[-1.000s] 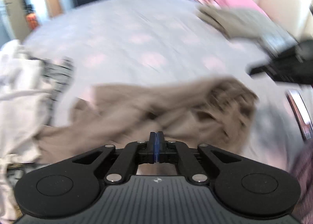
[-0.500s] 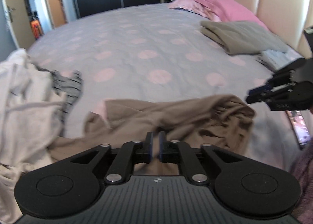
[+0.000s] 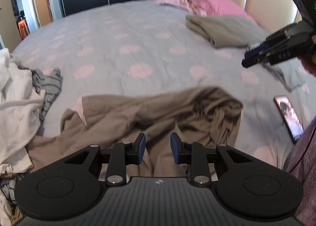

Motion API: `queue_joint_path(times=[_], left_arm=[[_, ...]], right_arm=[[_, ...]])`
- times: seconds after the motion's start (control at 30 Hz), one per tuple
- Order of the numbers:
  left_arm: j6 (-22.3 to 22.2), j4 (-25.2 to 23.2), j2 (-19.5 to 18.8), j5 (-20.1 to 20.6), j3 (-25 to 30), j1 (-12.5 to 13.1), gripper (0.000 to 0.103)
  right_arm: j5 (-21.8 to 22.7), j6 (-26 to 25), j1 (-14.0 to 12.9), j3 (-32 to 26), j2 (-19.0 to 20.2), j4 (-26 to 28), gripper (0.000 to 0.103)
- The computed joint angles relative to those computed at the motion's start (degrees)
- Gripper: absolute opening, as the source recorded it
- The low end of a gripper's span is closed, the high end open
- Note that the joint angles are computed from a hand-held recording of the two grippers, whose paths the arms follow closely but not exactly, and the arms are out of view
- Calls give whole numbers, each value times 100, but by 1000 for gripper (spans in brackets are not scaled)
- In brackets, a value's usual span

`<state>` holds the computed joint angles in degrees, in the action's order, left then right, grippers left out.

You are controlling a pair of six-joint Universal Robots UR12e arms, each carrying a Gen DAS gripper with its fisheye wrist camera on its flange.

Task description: Fold clothes

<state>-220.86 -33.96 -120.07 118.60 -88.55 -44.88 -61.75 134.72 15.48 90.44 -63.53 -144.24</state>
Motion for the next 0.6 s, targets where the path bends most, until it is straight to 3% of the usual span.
queue_joint_path(times=[0.23,0.37,0.6], left_arm=[[128,-48,-61,-794,-18,111,25],[92,-43,-135,-475,7,57,26],[-362,-90,-136,-261,-30,89,25]], right_arm=[[-158,-461,123,23,80,432,38],[-257,-699,197,42,117,457,38],[177,-135,111,7,231,47,37]])
